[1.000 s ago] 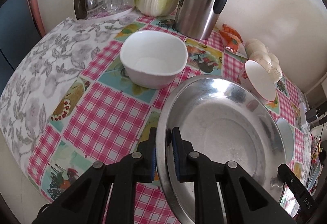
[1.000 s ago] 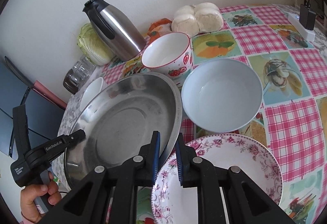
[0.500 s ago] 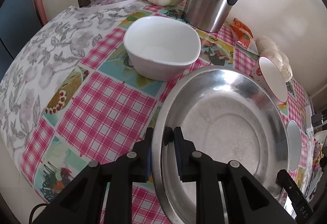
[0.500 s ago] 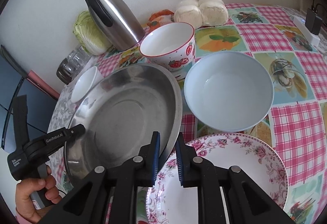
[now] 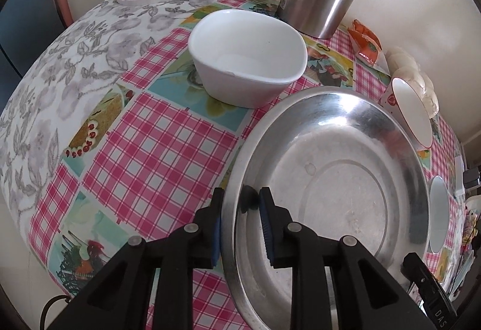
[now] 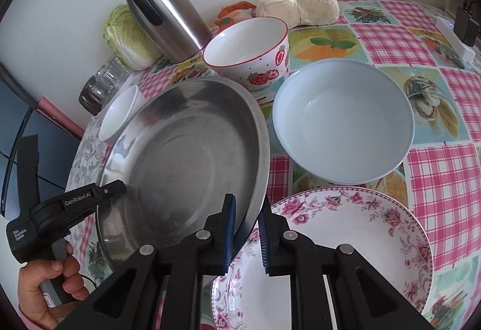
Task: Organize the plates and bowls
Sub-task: 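Lift the steel basin with the left tool and set it beside the square plate, then open the left tool and withdraw from the steel basin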
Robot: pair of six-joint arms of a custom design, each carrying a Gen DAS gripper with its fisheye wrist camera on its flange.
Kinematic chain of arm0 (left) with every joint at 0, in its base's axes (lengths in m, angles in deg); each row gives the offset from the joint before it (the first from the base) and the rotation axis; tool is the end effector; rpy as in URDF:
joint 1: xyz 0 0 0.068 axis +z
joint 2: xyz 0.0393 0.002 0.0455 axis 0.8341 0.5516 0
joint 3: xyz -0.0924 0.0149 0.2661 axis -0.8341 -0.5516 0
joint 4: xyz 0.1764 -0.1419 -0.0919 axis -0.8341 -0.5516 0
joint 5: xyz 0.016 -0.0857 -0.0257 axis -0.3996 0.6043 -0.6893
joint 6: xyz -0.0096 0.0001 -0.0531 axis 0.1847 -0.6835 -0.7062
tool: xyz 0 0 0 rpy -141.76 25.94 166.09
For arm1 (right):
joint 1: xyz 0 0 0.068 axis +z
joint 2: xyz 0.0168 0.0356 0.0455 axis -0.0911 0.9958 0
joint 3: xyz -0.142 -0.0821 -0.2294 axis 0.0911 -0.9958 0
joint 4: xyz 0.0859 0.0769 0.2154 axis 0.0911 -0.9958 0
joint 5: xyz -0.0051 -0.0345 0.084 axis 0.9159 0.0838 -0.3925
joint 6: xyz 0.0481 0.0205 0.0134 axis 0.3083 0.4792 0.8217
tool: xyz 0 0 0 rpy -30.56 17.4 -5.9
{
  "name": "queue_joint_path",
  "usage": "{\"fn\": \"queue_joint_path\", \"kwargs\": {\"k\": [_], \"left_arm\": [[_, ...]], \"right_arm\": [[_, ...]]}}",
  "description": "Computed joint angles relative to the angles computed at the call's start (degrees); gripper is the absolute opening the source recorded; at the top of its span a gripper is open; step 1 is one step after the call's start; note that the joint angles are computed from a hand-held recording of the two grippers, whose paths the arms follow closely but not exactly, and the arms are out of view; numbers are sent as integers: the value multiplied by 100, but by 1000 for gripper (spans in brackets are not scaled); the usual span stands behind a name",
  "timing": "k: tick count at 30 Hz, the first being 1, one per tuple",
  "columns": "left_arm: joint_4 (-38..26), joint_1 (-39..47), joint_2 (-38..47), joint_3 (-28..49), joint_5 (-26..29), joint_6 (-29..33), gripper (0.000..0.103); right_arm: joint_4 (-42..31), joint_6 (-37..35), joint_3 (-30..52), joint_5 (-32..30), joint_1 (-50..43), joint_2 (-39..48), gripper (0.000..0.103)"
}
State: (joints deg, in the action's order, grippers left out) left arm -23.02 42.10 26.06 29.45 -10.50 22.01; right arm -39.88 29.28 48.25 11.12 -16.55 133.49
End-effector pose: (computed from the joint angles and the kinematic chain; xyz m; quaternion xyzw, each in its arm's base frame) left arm 0.3339 -0.0874 0.2012 -0.0146 0.9779 -0.0751 0.1944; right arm 0.2327 -0.0369 0.2129 0.2003 0.9324 0.1445 0.2639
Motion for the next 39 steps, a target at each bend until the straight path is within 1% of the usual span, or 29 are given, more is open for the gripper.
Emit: {"fn": "queue_joint_path", "kwargs": {"k": [8,12,14,16,18,23,26,27,28,29,30,32,33,34,35,36,37,39], "left_arm": [[-52,-7,12,24,-39,-39,24],[-109,-54,-3,63,-190,-8,25],[-142,-48,-12,76,-197,-9,32],[-151,-34,-34,74,-190,-21,35],[-188,-28,-71,85,-218,-33,36],[-192,-68,-247,61,-373,-15,51],[-207,-167,-305,80,-493,47,57],[-213,-210,-321,86,-560,88,59],[-214,-271,-344,89,-650,139,63],[-216,-304,-356,93,-687,171,66],[-219,-332,-363,100,-704,209,66],[-240,-397,-364,117,-731,295,67],[-255,-447,-355,132,-763,362,68],[-259,-484,-347,138,-800,397,71],[-261,-530,-342,143,-851,430,77],[-259,-574,-341,144,-903,473,80],[-251,-614,-345,141,-942,510,82],[-224,-684,-370,121,-992,570,82]], "right_arm": [[8,-33,12,-60,-32,54,16],[-31,22,32,-36,-88,47,19],[-48,46,34,-48,-99,32,19],[-101,77,54,66,-54,2,21],[-119,98,50,124,-69,-80,28],[-194,187,58,263,-151,-342,28],[-198,221,63,344,-173,-484,28],[-193,228,64,388,-160,-526,32],[-193,218,63,399,-164,-545,35],[-200,221,68,440,-135,-565,44],[-209,224,75,490,-99,-577,50],[-198,203,74,528,-53,-587,53],[-198,194,81,563,-23,-595,60],[-184,184,79,584,-15,-595,63],[-181,175,70,614,-2,-620,66],[-168,164,67,628,12,-635,67],[-152,156,61,634,20,-644,68],[-107,134,48,674,44,-660,77]]}}
